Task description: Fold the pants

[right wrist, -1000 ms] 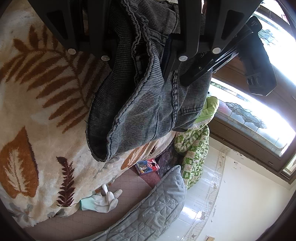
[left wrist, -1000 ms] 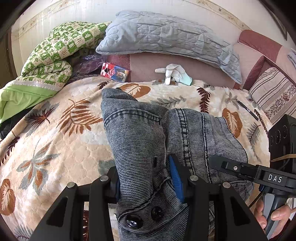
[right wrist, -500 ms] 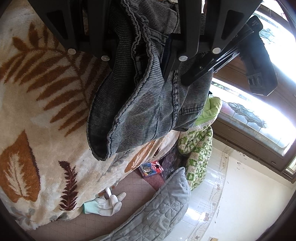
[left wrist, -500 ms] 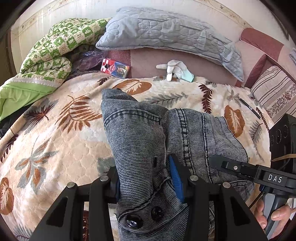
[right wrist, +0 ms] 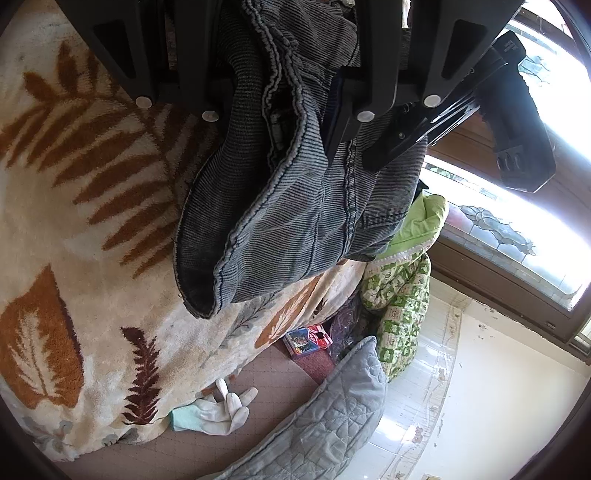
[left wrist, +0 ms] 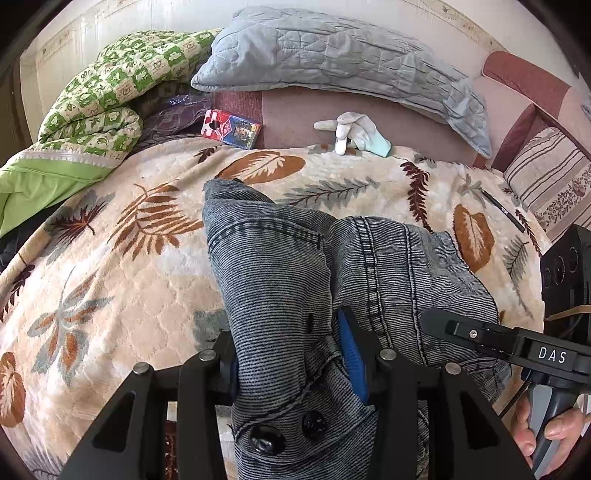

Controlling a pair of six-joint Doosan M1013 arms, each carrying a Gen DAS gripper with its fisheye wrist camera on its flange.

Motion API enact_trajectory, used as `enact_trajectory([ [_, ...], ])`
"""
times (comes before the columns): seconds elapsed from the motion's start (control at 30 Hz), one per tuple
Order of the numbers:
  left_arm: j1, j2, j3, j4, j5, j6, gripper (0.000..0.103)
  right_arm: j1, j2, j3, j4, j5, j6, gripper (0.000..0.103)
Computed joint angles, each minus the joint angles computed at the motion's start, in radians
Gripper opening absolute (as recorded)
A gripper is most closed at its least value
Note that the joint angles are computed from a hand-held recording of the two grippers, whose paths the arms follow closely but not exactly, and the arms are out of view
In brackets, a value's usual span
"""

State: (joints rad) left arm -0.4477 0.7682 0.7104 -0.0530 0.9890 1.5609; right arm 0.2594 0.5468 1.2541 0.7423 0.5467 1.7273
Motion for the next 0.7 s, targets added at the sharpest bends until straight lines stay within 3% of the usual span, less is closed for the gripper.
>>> enact_trajectory([
  [0.17, -0.010, 0.019, -0.019, 0.088, 0.028, -0.045, 0.059, 0.001, 0.004, -0.005, -0.029, 0.014, 0.039, 0.042],
  [0.23, -0.010, 0.023, -0.024, 0.102, 0.035, -0.053, 0.065, 0.003, 0.004, -0.007, -0.074, 0.015, 0.081, 0.049],
  [0.3, -0.011, 0.023, -0.024, 0.128, 0.035, -0.074, 0.068, 0.007, 0.004, -0.011, -0.145, 0.020, 0.151, 0.064],
  [0.43, -0.028, -0.006, 0.018, 0.265, -0.022, -0.134, 0.074, 0.001, -0.003, -0.002, -0.144, 0.027, 0.176, 0.065],
  [0.53, -0.043, -0.044, 0.074, 0.420, -0.095, -0.211, 0.075, 0.009, -0.019, 0.002, -0.238, 0.009, 0.228, 0.065],
  [0.7, -0.035, -0.099, 0.124, 0.452, -0.167, -0.281, 0.075, 0.034, -0.056, 0.016, -0.451, -0.041, 0.340, 0.065],
])
